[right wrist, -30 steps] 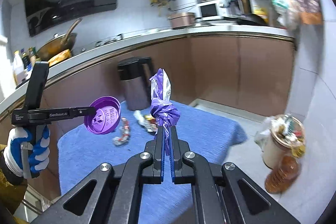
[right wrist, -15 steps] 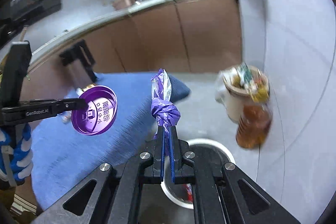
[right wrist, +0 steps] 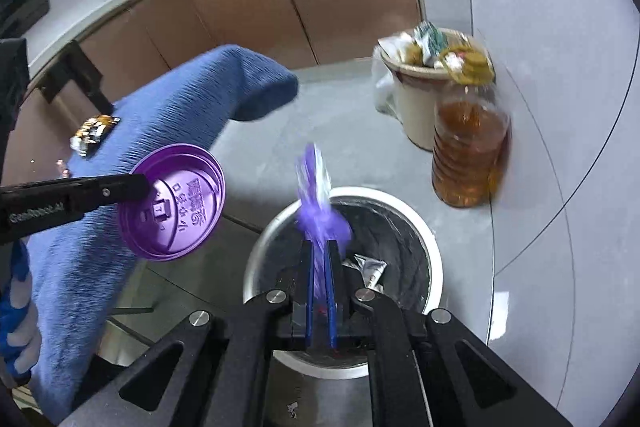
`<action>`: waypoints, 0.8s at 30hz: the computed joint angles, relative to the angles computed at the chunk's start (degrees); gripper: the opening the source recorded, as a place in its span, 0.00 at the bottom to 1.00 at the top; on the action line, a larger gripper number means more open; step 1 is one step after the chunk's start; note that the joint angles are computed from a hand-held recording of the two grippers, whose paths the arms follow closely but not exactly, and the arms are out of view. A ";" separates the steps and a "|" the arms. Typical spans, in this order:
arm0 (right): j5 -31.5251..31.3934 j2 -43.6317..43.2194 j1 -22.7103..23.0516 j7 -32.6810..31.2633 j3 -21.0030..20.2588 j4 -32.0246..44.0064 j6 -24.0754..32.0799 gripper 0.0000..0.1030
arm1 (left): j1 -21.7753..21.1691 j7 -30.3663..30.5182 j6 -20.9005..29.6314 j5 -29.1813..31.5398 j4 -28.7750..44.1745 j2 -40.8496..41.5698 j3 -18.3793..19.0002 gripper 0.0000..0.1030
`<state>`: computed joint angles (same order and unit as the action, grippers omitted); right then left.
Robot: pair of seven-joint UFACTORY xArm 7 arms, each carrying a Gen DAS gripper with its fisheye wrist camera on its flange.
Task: Collect trash
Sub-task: 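Open both tools to drop the purple lid and wrapper into the bin, then move both open tools back over the remaining trash on the table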
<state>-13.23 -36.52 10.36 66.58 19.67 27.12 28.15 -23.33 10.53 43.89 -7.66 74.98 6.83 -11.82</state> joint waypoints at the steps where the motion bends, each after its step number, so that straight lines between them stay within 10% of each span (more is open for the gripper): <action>1: 0.00 0.65 -0.44 0.49 -0.05 -0.50 -0.90 0.07 | 0.08 0.24 0.52 -0.84 0.72 0.84 -0.10 0.06; 5: 0.11 1.46 -1.31 2.26 -0.11 -1.76 -1.57 0.45 | 0.12 0.78 1.55 -2.88 2.88 3.77 -0.46 0.06; 19: -0.75 -3.75 -2.25 7.14 1.89 -1.59 3.97 0.67 | 2.26 6.97 -2.55 -9.29 -3.46 -3.48 0.39 0.07; 24: -2.20 -5.01 -2.21 9.88 3.85 1.42 7.79 0.79 | 3.45 7.20 -5.22 -11.98 -7.44 -8.12 1.90 0.42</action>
